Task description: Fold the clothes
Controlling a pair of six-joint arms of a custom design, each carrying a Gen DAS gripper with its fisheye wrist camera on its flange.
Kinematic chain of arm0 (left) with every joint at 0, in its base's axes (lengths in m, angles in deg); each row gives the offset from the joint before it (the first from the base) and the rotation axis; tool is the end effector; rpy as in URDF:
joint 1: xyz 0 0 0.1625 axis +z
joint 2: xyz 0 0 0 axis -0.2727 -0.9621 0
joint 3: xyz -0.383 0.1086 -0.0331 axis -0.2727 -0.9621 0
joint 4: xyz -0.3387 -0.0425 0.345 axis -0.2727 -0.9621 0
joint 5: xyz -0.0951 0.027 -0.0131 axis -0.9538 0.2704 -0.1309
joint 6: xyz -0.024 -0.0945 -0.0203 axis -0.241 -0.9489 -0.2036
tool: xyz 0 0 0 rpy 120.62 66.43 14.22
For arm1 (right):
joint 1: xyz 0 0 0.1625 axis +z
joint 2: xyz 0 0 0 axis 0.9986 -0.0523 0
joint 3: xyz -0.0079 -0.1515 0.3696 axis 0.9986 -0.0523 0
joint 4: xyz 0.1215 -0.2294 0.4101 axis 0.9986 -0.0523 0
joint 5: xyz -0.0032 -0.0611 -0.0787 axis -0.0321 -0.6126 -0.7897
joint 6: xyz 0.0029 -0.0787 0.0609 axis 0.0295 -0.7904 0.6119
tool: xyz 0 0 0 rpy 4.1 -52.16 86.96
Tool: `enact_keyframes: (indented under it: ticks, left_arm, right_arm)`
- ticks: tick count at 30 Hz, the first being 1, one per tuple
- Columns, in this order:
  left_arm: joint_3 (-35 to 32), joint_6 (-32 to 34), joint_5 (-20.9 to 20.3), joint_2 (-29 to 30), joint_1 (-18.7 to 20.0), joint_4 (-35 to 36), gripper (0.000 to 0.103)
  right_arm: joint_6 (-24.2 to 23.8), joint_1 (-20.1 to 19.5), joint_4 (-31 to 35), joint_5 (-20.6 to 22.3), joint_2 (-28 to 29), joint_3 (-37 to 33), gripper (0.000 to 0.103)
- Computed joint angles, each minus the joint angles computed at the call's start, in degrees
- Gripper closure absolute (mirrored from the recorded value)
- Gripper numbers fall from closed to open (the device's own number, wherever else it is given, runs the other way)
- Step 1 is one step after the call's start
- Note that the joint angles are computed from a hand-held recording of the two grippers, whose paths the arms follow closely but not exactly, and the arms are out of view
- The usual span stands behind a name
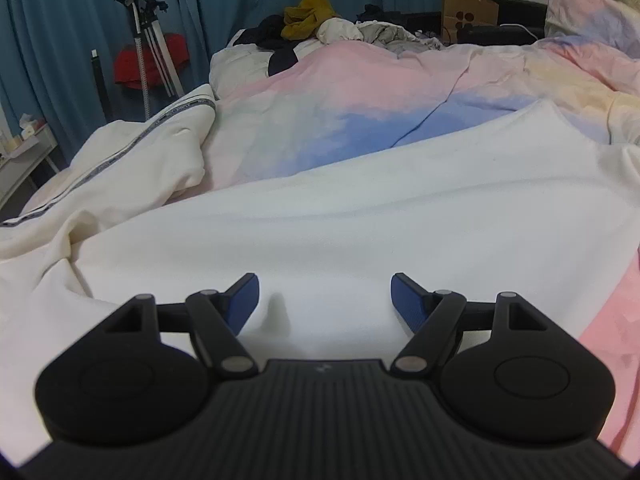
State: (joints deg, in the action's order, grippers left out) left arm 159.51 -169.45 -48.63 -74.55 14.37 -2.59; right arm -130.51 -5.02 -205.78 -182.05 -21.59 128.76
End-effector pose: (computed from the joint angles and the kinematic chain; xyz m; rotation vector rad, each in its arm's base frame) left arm -0.4272 -0.1714 0.1548 -0.5316 1.6542 -1.3053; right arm 0.0558 -0.4841 0.2322 0.6595 -2.4703 0.9440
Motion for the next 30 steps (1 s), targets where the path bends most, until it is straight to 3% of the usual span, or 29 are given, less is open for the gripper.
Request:
enact_keyframes:
  ticks: [3, 11, 16, 19, 23, 27, 28, 29, 30]
  left_arm:
    - [-0.78, 1.28, 8.20, 2.21, 3.61, 2.79, 0.017]
    - [-4.45, 14.05, 33.45, 8.06, 18.65, -3.01, 0.015]
    - [-10.03, 20.25, 45.04, 13.65, 28.16, -2.07, 0.009]
    - [-12.60, 26.96, 51.03, 15.70, 33.23, -5.43, 0.007]
    - [-13.04, 49.02, 56.58, 16.73, 39.16, -24.95, 0.006]
    - [-15.15, 72.69, 57.72, 21.44, 43.74, -47.22, 0.007]
    - [-16.17, 75.96, 56.15, 22.23, 44.87, -49.77, 0.011]
    - [-17.64, 76.91, 54.68, 23.11, 45.99, -49.92, 0.032]
    - [-19.72, 75.99, 53.18, 24.16, 47.08, -47.67, 0.046]
  right_arm:
    - [-0.03, 0.11, -0.23, -0.23, 0.06, -0.09, 0.028]
    - [1.77, 0.19, 1.44, 2.76, -0.78, -1.14, 0.028]
    - [2.74, -0.35, 1.77, 4.81, -0.71, -1.70, 0.028]
    - [3.42, -0.60, 1.97, 5.22, 0.70, -2.57, 0.028]
    - [4.28, -0.65, 1.17, 4.12, 3.78, -4.28, 0.028]
    - [5.43, -1.06, 0.20, 3.70, 6.26, -5.82, 0.028]
    - [5.47, -1.21, -0.21, 3.81, 6.82, -6.06, 0.028]
    - [5.22, -1.33, -0.74, 3.79, 7.41, -6.26, 0.028]
    - [4.88, -1.37, -1.21, 3.57, 7.99, -6.45, 0.028]
